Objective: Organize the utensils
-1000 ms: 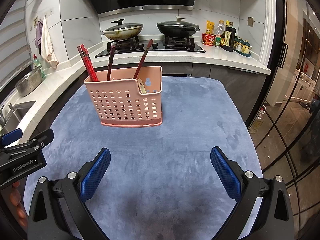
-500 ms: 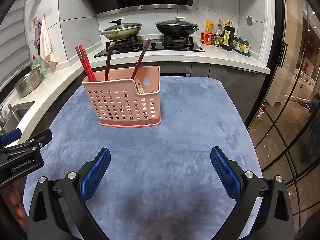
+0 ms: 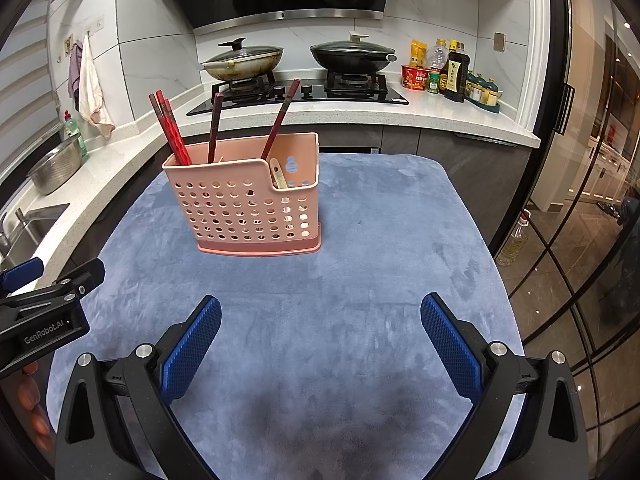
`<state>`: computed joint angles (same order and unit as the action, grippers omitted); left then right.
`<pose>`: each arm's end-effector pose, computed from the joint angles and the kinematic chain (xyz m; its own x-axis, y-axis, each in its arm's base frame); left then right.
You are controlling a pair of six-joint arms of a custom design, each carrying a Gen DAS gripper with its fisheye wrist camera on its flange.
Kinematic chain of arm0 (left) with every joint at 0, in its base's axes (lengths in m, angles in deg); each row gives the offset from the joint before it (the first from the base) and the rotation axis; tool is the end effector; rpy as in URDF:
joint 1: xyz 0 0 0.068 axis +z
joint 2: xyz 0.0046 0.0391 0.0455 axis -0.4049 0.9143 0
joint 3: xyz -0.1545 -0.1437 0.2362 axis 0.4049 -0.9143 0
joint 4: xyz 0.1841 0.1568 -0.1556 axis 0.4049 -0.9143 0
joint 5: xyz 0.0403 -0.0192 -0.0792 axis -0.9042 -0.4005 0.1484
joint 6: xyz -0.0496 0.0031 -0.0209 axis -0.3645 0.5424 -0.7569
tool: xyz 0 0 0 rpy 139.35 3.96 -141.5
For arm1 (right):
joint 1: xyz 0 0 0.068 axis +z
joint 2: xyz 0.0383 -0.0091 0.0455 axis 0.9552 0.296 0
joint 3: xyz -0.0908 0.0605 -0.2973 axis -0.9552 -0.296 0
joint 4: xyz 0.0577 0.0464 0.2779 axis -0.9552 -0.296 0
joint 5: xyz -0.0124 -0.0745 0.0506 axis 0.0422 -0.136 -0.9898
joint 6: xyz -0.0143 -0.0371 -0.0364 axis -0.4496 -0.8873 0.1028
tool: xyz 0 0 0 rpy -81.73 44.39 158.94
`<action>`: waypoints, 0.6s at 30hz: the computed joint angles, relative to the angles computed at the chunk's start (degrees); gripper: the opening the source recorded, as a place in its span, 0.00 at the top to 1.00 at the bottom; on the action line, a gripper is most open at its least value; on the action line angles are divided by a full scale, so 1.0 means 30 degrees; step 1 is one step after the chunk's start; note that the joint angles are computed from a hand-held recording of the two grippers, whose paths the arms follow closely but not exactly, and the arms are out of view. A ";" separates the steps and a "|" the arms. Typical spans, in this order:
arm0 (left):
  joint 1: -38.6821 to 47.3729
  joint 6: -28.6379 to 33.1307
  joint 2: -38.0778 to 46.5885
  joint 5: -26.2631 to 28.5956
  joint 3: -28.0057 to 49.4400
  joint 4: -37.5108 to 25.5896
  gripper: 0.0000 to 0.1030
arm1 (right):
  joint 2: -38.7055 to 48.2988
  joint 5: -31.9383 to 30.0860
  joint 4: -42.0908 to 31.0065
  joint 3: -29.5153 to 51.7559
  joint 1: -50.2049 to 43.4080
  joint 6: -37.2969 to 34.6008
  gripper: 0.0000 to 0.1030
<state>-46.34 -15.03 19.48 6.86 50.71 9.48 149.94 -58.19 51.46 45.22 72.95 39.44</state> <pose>0.2338 -0.0755 0.3020 -0.6750 -0.2303 -0.7009 -0.3986 0.9133 0.0837 0.2967 0.0097 0.2921 -0.6578 -0.1959 -0.7272 -0.3166 0.9480 0.0310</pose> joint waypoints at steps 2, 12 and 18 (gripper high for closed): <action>0.0032 0.0055 0.0034 0.0021 0.0032 0.0037 0.08 | 0.0003 -0.0011 0.0008 0.0000 -0.0007 -0.0018 0.06; 0.0074 0.0061 0.0075 0.0065 0.0087 0.0009 0.08 | 0.0067 -0.0048 -0.0052 0.0098 -0.0069 -0.0083 0.06; 0.0190 0.0159 0.0190 0.0136 0.0169 0.0075 0.08 | 0.0145 -0.0059 -0.0134 0.0211 -0.0086 -0.0133 0.06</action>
<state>-45.77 -14.56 20.05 7.27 51.22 9.71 150.37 -58.36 51.06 45.85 72.70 39.04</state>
